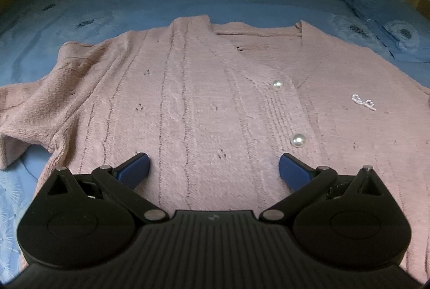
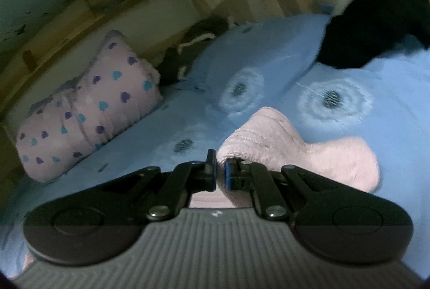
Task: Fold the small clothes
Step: 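Lift the held sleeve with the right gripper and carry it across the body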
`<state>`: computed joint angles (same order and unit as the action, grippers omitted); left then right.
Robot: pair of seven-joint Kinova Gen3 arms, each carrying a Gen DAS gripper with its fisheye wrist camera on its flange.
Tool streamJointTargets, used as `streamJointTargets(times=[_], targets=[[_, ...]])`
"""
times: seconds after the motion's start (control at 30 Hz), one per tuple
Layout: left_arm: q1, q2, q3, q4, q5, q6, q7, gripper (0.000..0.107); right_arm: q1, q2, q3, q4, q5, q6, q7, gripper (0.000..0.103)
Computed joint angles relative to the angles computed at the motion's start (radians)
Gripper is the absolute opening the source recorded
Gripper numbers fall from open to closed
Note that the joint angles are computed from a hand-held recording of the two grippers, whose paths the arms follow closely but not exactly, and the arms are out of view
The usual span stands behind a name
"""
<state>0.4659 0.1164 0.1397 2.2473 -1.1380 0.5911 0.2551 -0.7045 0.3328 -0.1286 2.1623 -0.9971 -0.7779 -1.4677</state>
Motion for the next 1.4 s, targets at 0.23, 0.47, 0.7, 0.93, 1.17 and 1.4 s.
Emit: streamJointTargets(times=[0.23, 0.47, 0.7, 0.93, 1.17, 1.4], targets=[[-0.019, -0.03, 0.002, 0.011, 0.012, -0.036, -0.014, 0.103, -0.015, -0.021, -0.01, -0.018, 0.025, 0.007, 0.039, 0.009], [-0.05, -0.075, 0.012, 0.029, 0.013, -0.044, -0.006, 0.103, -0.029, -0.047, -0.026, -0.052, 0.053, 0.024, 0.093, 0.009], [-0.101, -0.121, 0.036, 0.047, 0.026, -0.011, 0.005, 0.103, -0.062, -0.036, -0.043, -0.123, 0.087, 0.076, 0.174, 0.009], [-0.145, -0.149, 0.057, 0.054, 0.047, 0.025, -0.017, 0.103, -0.108, 0.022, -0.05, -0.206, 0.193, 0.148, 0.193, 0.009], [-0.168, -0.158, 0.066, 0.067, 0.06, 0.057, -0.032, 0.103, -0.147, 0.117, -0.027, -0.308, 0.288, 0.331, 0.161, 0.009], [-0.174, -0.16, 0.068, 0.082, 0.05, 0.088, -0.02, 0.103, -0.122, 0.201, -0.025, -0.391, 0.402, 0.554, 0.052, 0.012]])
